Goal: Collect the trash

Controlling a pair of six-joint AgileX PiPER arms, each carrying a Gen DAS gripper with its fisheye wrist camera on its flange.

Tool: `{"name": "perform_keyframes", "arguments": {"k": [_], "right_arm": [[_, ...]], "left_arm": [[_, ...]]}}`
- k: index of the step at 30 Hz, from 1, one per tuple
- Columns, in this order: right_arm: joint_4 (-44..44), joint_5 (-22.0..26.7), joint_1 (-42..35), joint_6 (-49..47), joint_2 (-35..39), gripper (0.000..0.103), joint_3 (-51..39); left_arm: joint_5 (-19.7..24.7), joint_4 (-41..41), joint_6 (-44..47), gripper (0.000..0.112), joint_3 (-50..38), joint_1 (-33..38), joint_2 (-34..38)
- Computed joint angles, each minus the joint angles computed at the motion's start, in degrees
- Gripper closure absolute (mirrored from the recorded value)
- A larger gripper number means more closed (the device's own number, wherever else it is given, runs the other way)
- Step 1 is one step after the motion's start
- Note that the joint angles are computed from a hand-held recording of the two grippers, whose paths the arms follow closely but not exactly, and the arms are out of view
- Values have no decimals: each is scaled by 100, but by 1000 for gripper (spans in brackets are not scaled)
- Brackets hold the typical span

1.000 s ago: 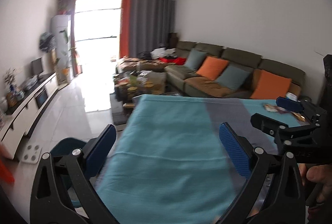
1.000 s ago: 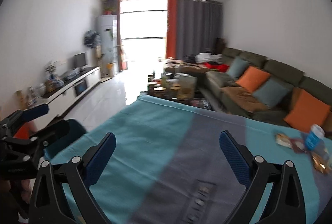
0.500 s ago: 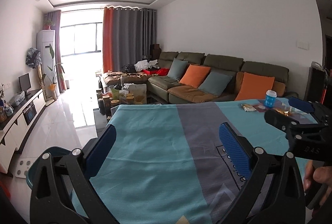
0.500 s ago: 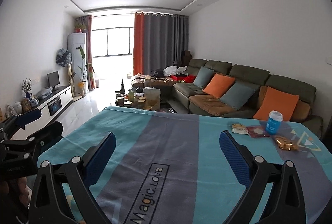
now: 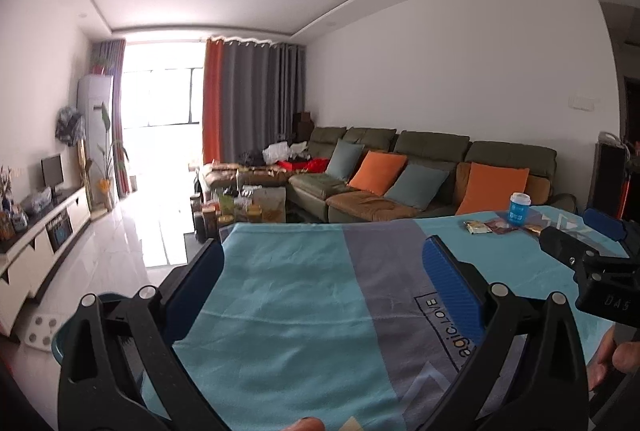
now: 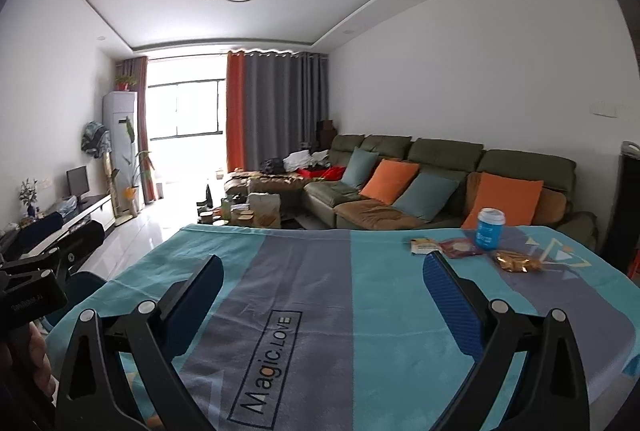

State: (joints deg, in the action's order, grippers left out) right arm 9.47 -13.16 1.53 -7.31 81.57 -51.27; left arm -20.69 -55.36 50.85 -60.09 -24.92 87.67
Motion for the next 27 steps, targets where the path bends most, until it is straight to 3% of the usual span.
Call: {"name": "perform_keyframes", "arguments": {"k": [7, 27], "right_arm": [[1410, -271, 208, -1317, -201, 7, 293], [1484, -638, 371, -1509, -396, 7, 508]], "left_arm": [[-327, 917, -984, 15, 379, -121, -197], [-456, 1016, -1159, 15, 479, -242, -217]]}}
